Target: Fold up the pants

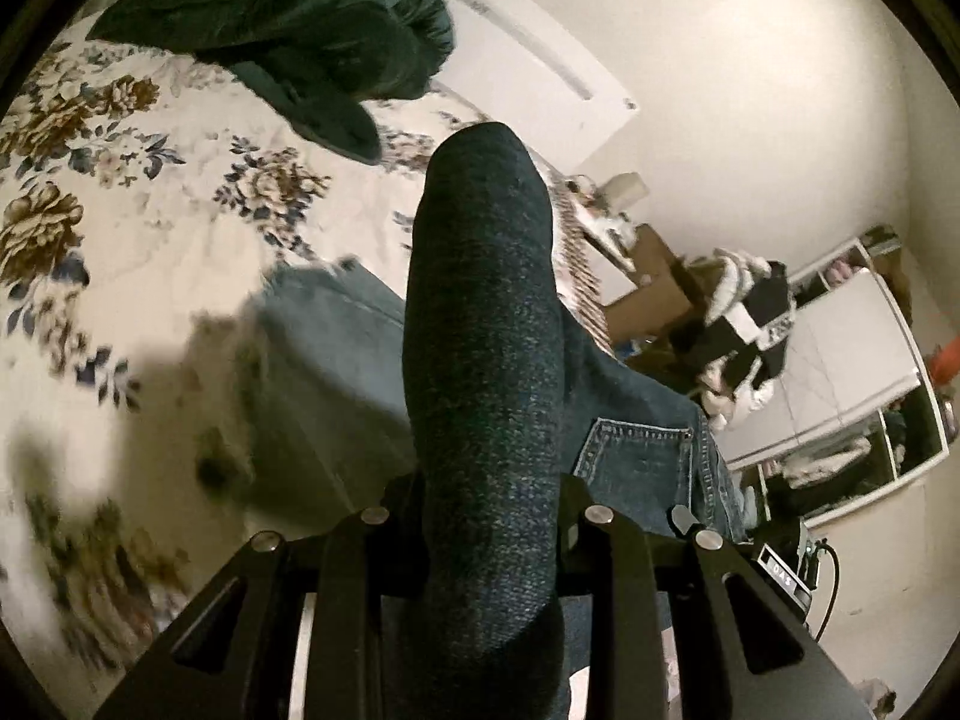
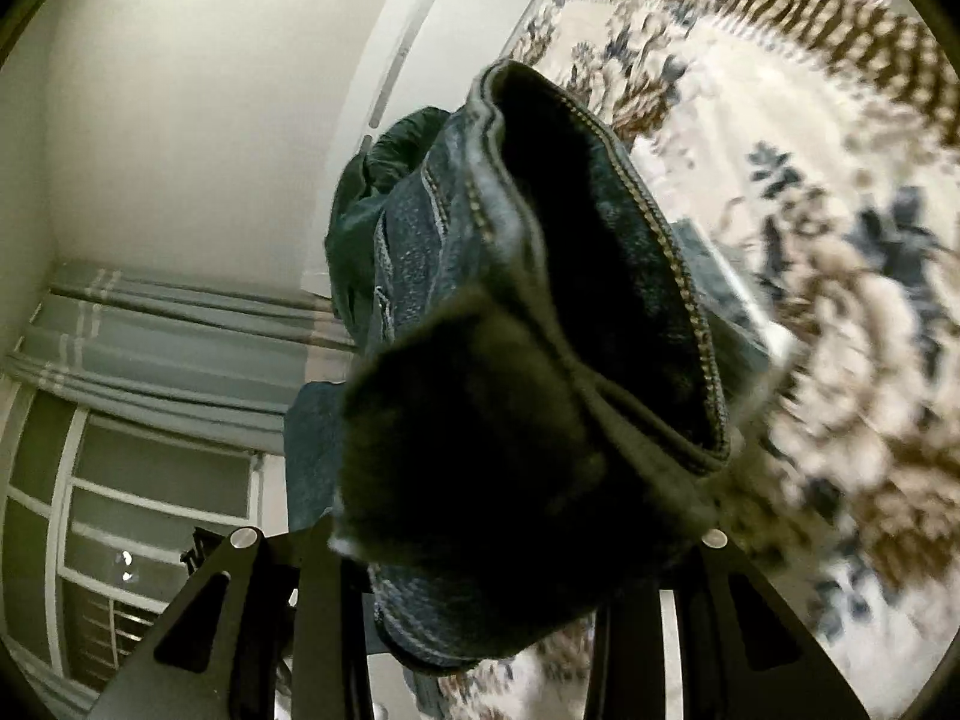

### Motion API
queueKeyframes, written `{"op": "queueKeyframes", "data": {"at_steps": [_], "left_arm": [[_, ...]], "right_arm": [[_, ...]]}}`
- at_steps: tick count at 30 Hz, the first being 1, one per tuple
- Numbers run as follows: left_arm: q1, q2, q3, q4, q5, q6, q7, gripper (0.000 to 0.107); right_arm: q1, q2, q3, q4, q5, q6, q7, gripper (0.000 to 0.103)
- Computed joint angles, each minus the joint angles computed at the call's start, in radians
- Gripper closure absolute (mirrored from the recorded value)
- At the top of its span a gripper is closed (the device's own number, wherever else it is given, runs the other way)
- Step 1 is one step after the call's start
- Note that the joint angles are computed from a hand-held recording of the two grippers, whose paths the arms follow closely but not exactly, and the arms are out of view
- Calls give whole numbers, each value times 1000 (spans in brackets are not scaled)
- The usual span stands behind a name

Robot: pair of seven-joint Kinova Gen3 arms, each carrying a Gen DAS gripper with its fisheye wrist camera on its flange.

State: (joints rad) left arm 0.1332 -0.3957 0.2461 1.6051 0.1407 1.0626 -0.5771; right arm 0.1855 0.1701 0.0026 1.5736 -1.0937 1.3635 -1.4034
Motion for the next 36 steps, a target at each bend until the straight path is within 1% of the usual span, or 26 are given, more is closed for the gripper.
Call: {"op": "queueKeyframes", "data": {"at_steps": [2, 4, 5, 8, 11, 13, 14, 15, 16, 17, 18, 19, 20, 21, 22, 23, 24, 25, 26, 27, 28, 29, 30, 31, 34, 36], "left_arm": [[27, 12, -93, 90, 29, -61, -81, 84], [59, 25, -184, 144, 70, -88, -163, 84], [59, 34, -216, 176, 97, -99, -203, 84], [21, 41, -256, 254, 161, -113, -292, 83], [-1, 39, -260, 305, 192, -121, -341, 77], [-15, 32, -245, 316, 194, -121, -353, 73], [-23, 27, -235, 319, 191, -118, -351, 68], [-27, 26, -231, 316, 194, -107, -349, 64], [-29, 23, -233, 316, 204, -100, -347, 62], [-33, 22, -237, 314, 211, -92, -347, 60], [-35, 22, -241, 309, 216, -80, -348, 59], [-38, 25, -241, 297, 217, -65, -349, 59], [-35, 33, -239, 277, 204, -40, -337, 59], [-34, 44, -230, 245, 181, 1, -317, 58], [-52, 53, -208, 213, 151, 41, -297, 58], [-76, 57, -168, 178, 110, 81, -271, 56], [-103, 59, -121, 143, 70, 119, -249, 47], [-125, 61, -75, 107, 29, 158, -227, 38], [-135, 62, -47, 84, 2, 183, -212, 23], [-141, 67, -12, 47, -39, 224, -182, 16], [-155, 73, 34, 12, -79, 264, -155, 14], [-151, 85, 64, -23, -114, 305, -129, 13], [-133, 96, 92, -60, -154, 346, -95, 13], [-131, 105, 135, -97, -195, 386, -63, 13], [-134, 138, 267, -203, -302, 508, 14, 13], [-134, 159, 360, -282, -368, 590, 67, 13]], "right_arm": [[-29, 49, -43, 8, 0, -78, 4, 67], [-12, 94, -136, 21, 20, -154, -1, 67], [2, 128, -182, 28, 33, -193, 9, 67], [57, 193, -321, 48, 86, -287, -6, 67], [142, 245, -460, 56, 148, -339, -7, 66], [190, 289, -544, 27, 224, -346, -53, 60], [200, 305, -564, 4, 265, -334, -86, 58], [229, 313, -601, -13, 305, -330, -122, 58], [266, 332, -648, -17, 346, -340, -142, 58], [304, 335, -694, -25, 387, -345, -174, 58], [334, 335, -732, -32, 427, -350, -198, 57], [354, 342, -767, -40, 468, -355, -221, 55], [365, 339, -783, -57, 509, -343, -253, 49], [381, 329, -800, -70, 549, -329, -285, 39], [390, 327, -816, -84, 590, -320, -316, 33], [393, 325, -823, -104, 631, -300, -347, 27], [384, 308, -812, -122, 671, -280, -365, 21], [356, 284, -782, -152, 712, -244, -379, 18], [311, 252, -736, -176, 753, -211, -377, 13], [264, 209, -691, -201, 793, -170, -389, 11], [218, 181, -648, -225, 834, -132, -384, 10], [172, 152, -610, -238, 875, -107, -375, 6], [125, 115, -571, -242, 915, -93, -352, 2], [79, 78, -537, -246, 956, -83, -335, 0], [-60, -30, -456, -264, 1078, -38, -305, 0], [-153, -83, -381, -279, 1110, -9, -296, 0]]}}
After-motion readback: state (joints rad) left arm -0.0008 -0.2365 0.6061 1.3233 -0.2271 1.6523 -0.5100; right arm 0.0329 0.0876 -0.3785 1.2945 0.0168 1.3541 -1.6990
